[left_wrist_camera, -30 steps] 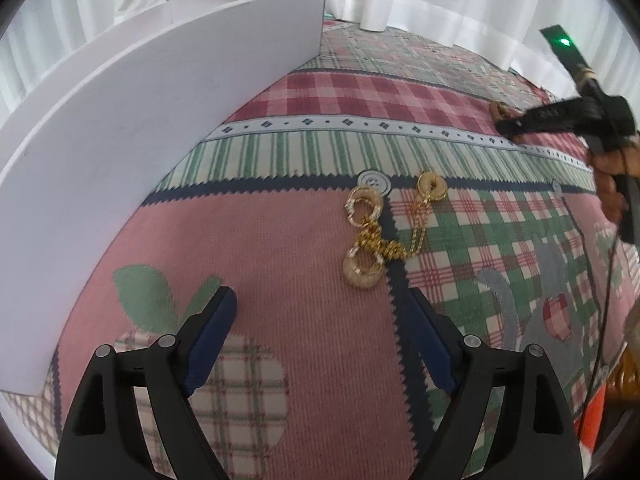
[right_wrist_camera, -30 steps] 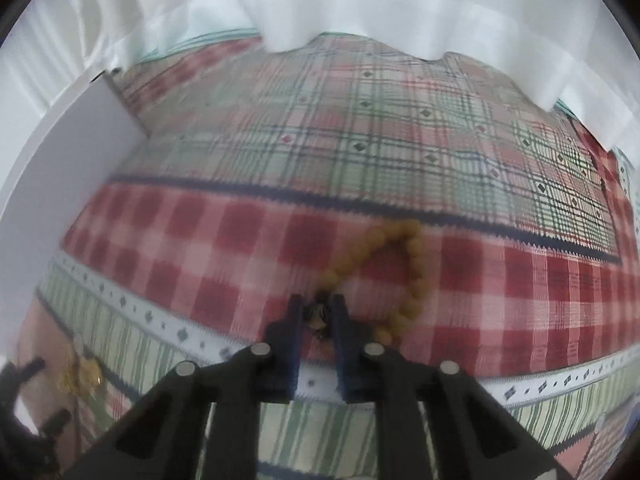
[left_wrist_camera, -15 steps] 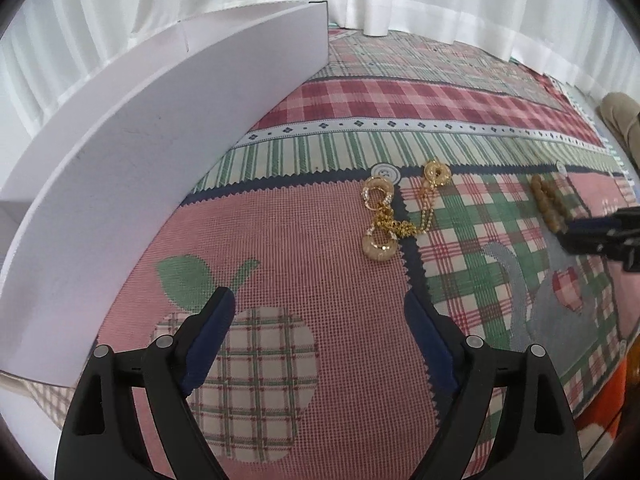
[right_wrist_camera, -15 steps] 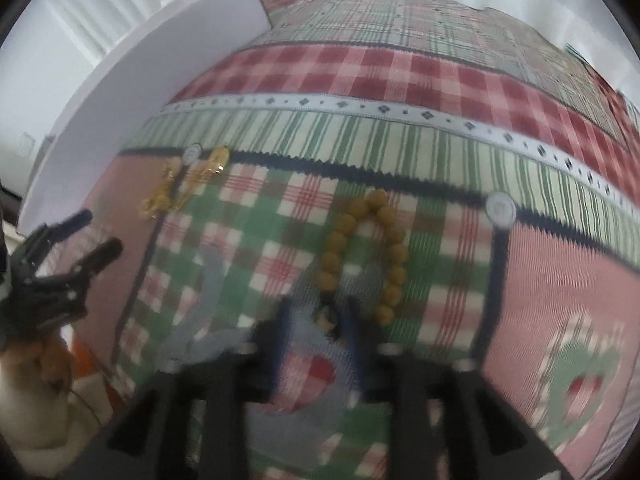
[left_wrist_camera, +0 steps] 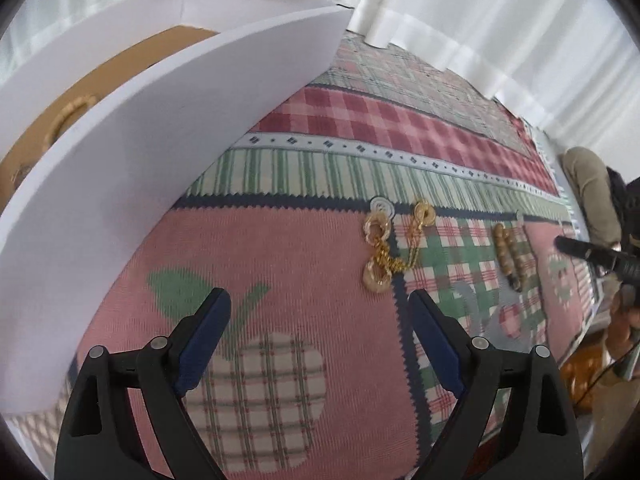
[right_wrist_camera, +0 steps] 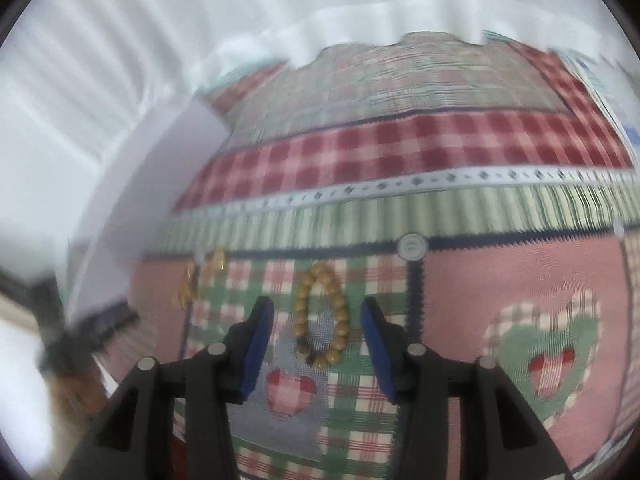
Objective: Organize jewelry
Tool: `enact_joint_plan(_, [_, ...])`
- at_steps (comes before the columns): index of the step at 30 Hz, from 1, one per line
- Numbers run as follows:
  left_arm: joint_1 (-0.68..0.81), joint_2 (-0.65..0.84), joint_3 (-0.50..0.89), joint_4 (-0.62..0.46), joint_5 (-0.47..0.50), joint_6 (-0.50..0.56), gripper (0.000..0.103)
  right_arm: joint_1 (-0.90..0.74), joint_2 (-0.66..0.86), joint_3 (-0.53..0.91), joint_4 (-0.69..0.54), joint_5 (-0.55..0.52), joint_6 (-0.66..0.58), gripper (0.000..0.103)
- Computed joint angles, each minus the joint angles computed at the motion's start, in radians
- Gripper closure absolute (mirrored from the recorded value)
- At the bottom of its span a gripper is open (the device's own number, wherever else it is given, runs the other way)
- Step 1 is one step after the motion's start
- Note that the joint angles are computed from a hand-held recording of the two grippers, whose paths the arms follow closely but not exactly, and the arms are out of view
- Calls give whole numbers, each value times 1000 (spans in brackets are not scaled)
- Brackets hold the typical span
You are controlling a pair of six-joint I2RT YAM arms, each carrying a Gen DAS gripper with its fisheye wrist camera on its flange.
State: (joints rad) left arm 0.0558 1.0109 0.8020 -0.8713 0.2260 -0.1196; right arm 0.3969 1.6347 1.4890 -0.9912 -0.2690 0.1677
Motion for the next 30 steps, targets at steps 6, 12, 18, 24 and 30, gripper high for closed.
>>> enact_joint_plan(6, [-263, 150, -7, 154, -206, -34, 12, 201, 119, 18, -19, 171, -89, 57])
enact_joint_plan(12, [-392, 281, 32, 254, -295, -34, 62, 217, 123, -31, 36, 224, -87, 91])
enact_joint_plan(18, [-333, 255, 114, 170, -179, -32, 101, 124, 75, 60, -41, 114, -88, 91])
enact_joint_plan(24, [-210, 105, 235, -10, -32, -46, 103, 143, 140, 353, -171, 37, -66, 91])
enact_joint_plan(30, [53, 56, 531, -287, 101, 59, 103, 212, 330, 770, -320, -3, -28, 91])
